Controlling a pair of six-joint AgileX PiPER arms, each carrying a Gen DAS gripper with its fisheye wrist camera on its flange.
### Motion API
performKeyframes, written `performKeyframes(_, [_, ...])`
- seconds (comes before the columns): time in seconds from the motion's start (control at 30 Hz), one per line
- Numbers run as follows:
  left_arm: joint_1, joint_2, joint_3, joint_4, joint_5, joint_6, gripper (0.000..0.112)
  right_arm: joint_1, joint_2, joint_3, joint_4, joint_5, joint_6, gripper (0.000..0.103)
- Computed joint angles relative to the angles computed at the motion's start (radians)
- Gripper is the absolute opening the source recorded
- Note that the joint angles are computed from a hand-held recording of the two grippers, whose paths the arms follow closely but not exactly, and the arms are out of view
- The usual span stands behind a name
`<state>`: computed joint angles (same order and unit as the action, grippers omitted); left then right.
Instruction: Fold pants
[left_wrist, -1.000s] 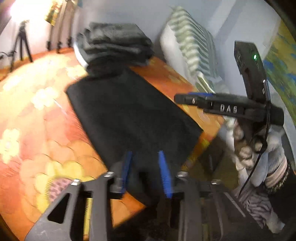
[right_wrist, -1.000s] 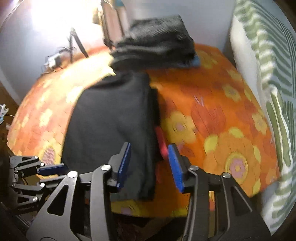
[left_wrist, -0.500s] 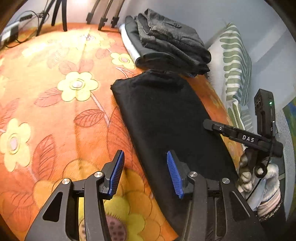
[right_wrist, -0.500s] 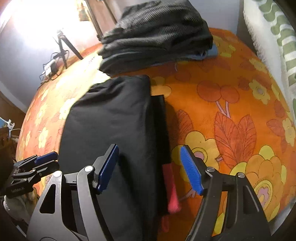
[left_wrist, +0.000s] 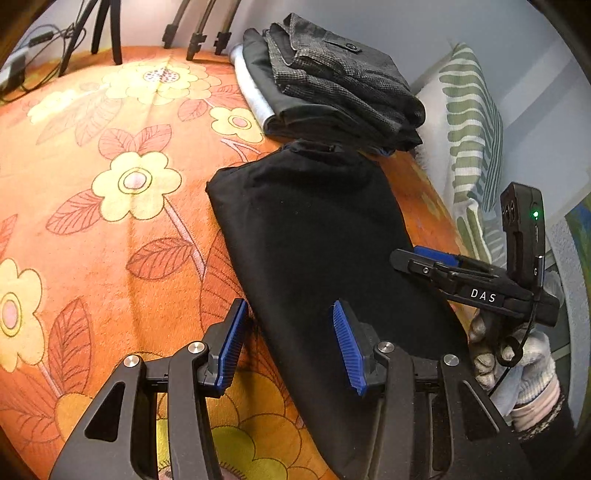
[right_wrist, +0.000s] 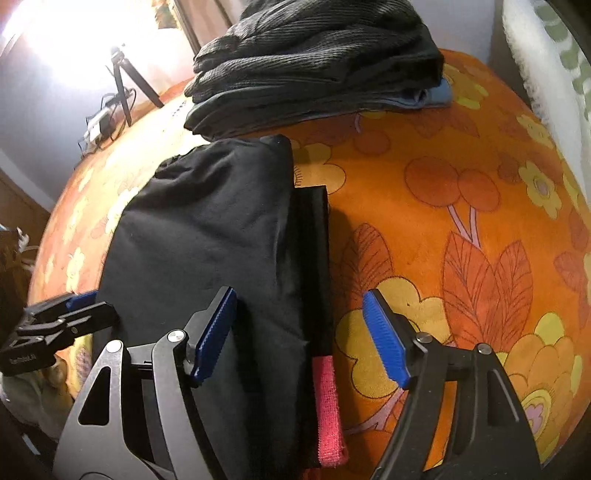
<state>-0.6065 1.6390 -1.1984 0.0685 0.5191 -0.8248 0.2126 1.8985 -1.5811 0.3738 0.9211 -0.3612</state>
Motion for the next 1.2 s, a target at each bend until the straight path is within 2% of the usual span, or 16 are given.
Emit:
performKeyframes(0.2, [-0.008,0.025,-0.032,0.045,0.015,-0.028,0.047,0.012,-0.004,0.010,-0.019,-0.019,0.018,0.076])
performKeyframes(0.37, [-0.009,0.039,-0.047,0.054,0.012,-0.039,0.047,0.052,-0.006,0.032,-0.061,-0.068,0.041,0.089])
performKeyframes(0.5, [-0.003,0.038,-0.043,0.036,-0.002,-0.023,0.047,0.054,0.014,0.000,-0.046,-0.045,-0.008,0.090])
performKeyframes(0.67, [-0.009,0.040,-0.040,0.048,-0.009,-0.029,0.046,0.060,0.011,-0.001,-0.004,-0.039,-0.069,0.067])
performKeyframes(0.8, [-0.027,0.059,-0.066,0.097,0.002,-0.057,0.046,0.064,0.003,0.010,0.016,-0.041,-0.079,0.054])
performKeyframes(0.97, [-0.023,0.066,-0.073,0.103,-0.002,-0.079,0.036,0.080,-0.027,0.045,-0.011,-0.074,-0.052,0.039])
performKeyframes(1.1, [-0.019,0.063,-0.067,0.100,-0.008,-0.078,0.034,0.036,-0.024,0.044,0.061,-0.042,-0.112,0.038])
performKeyframes(1.2, [-0.023,0.058,-0.055,0.127,-0.013,-0.099,0.034,0.007,0.001,0.023,0.112,-0.015,-0.117,0.044])
